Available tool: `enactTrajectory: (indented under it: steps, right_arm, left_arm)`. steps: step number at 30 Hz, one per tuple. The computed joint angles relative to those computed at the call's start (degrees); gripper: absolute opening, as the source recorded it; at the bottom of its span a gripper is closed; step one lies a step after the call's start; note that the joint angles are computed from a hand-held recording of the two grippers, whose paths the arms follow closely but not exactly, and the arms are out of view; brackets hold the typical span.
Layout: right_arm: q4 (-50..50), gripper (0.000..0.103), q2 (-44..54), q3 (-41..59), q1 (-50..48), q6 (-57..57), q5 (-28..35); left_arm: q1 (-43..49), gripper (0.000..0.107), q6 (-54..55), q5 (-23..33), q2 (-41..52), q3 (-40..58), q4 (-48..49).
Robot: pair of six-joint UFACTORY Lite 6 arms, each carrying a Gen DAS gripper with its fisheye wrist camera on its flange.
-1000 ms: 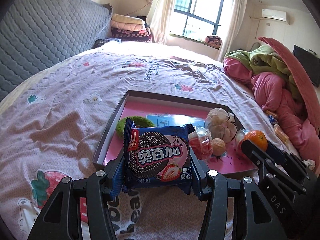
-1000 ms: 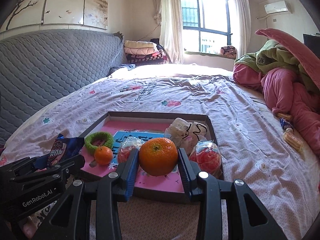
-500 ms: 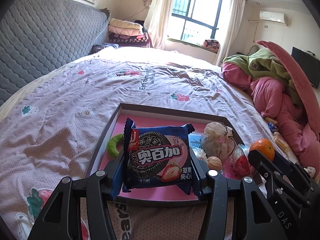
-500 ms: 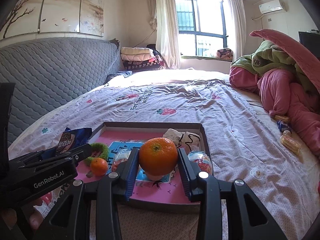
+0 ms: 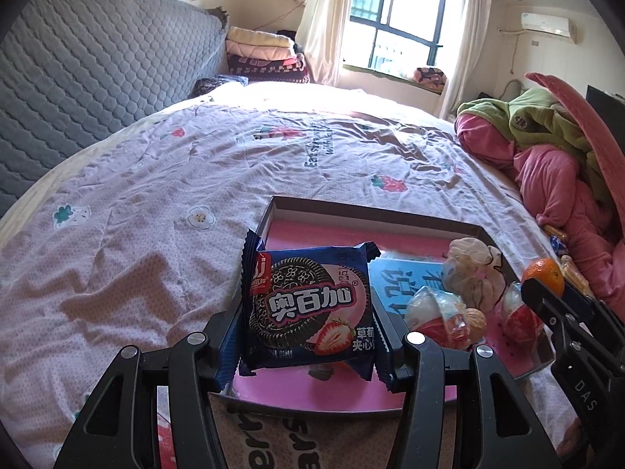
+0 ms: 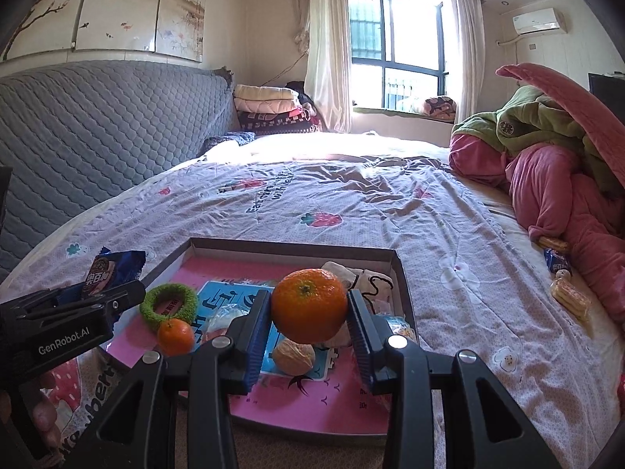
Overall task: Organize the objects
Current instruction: 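Carry snack pack into tray with left tool while right tool carries orange there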
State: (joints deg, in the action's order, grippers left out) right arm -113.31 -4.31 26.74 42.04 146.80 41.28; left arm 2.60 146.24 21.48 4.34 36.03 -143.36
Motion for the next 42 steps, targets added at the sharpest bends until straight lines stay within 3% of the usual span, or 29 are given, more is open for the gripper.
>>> enactTrajectory:
  steps: [9, 19, 26, 36, 42]
  right_arm:
    - [0.4, 0.039, 3.5, 1.0, -1.3, -0.9, -2.9]
    - [-0.8, 0.039, 6.7, 2.1, -1.8, -0.3, -5.0]
    - [0.2, 0.039, 9.6, 4.1, -1.6, -1.9, -6.5]
    - [0.1, 0.039, 13.0, 6.1, -1.6, -2.2, -8.4]
    - [1.3, 0.039, 15.6, 8.3, -1.4, -4.0, -9.4]
  left_arm:
    - [0.9, 0.057, 2.7, -1.7, 4.2, 1.9, -0.4]
    - [-2.7, 0.057, 10.4, -3.6, 5.7, 1.9, -7.6]
    - [-2.3, 0.057, 4.9, -3.8, 6.9, 2.6, -2.4]
    - [-2.5, 0.056, 7.8, -3.6, 5.8, 1.2, -4.4]
    - [-3.3, 0.057, 15.9, -3.7, 5.2, 0.1, -11.9]
